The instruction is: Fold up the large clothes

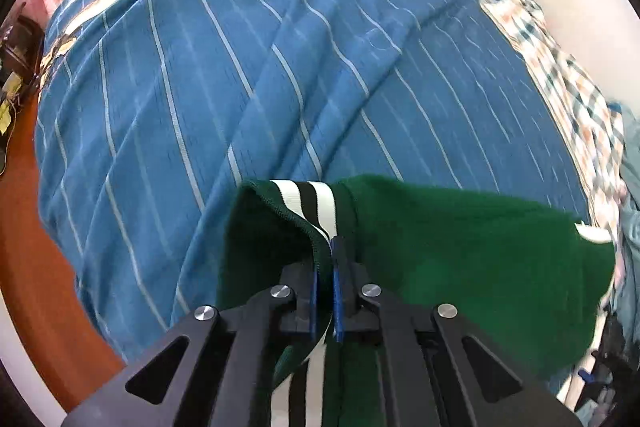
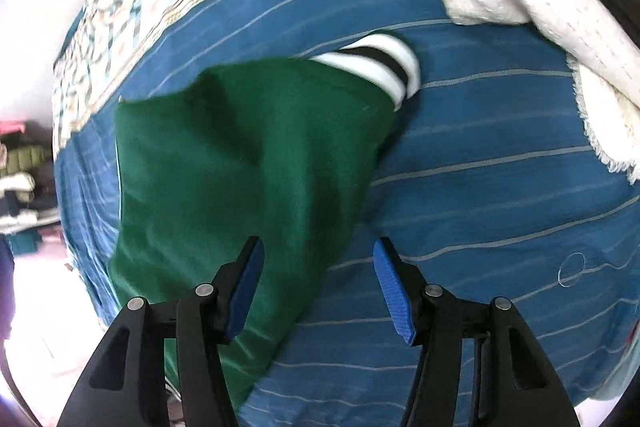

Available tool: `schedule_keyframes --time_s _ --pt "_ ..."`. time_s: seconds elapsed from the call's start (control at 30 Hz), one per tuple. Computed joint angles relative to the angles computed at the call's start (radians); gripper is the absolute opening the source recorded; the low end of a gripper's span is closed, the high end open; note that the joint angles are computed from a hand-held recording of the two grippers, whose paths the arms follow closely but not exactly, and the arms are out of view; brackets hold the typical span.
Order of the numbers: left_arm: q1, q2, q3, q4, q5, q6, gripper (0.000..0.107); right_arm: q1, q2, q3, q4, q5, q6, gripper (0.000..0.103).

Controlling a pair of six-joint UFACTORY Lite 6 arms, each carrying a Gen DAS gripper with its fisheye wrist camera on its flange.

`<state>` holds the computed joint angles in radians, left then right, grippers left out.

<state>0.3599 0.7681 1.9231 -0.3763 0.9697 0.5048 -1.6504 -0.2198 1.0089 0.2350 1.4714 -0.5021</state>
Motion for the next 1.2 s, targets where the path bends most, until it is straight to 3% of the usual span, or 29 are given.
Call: schedule_keyframes --time_s 0.13,0.2,0.27,0.33,0.5,0.57,0.6,0.67,0.77,0.83,0.87,0.93,0.97,1.03,1.1,1.2 --pt "0.049 0.115 0.181 0.005 0.039 0.049 0.003 0.257 -0.075 0.017 0.04 0.009 0.144 0.059" --pt "0.056 0.183 0.237 0.046 0.038 0.073 0.003 0.442 -0.071 0.042 0.008 -0.051 0.246 0.059" --pt "0.06 0.277 0.345 0.064 0.084 0.072 0.003 0.504 -0.082 0.056 -0.036 -0.092 0.249 0.059" --pt "0.052 0.249 0.319 0.07 0.074 0.108 0.003 0.622 -0.053 0.073 -0.029 -0.141 0.256 0.059" --pt "0.049 0.23 0.279 0.067 0.037 0.12 0.003 0.876 0.176 0.205 0.022 -0.322 0.326 0.059" --pt "0.051 0.248 0.287 0.067 0.034 0.114 0.004 0.958 0.348 0.268 -0.017 -0.408 0.389 0.053" --pt "0.045 0.262 0.302 0.07 0.036 0.103 0.004 0.987 0.43 0.3 -0.029 -0.453 0.424 0.044" --pt "0.034 0.271 0.305 0.069 0.032 0.095 0.004 1.021 0.588 0.378 -0.056 -0.502 0.442 0.043" --pt "0.041 0.251 0.285 0.073 0.04 0.094 0.004 1.038 0.699 0.534 -0.093 -0.416 0.485 0.043" --pt "0.057 0.261 0.335 0.068 0.094 0.067 0.004 1.018 0.664 0.566 -0.072 -0.363 0.447 0.044" --pt "0.073 0.248 0.348 0.056 0.126 0.049 0.005 0.997 0.62 0.553 -0.047 -0.337 0.411 0.047" --pt "0.115 0.185 0.314 0.007 0.156 0.048 0.008 0.948 0.524 0.497 0.004 -0.299 0.344 0.064" --pt "0.142 0.123 0.255 -0.019 0.153 0.058 0.009 0.91 0.454 0.451 0.034 -0.268 0.29 0.064" --pt "0.201 -0.046 0.074 -0.037 0.127 0.06 0.025 0.846 0.328 0.354 0.06 -0.208 0.236 0.064" --pt "0.254 -0.173 -0.076 -0.055 0.123 0.058 0.089 0.791 0.21 0.247 0.062 -0.164 0.21 0.064" --pt "0.367 -0.365 -0.345 -0.086 0.137 0.074 0.091 0.684 0.025 0.051 0.068 -0.127 0.157 0.064"
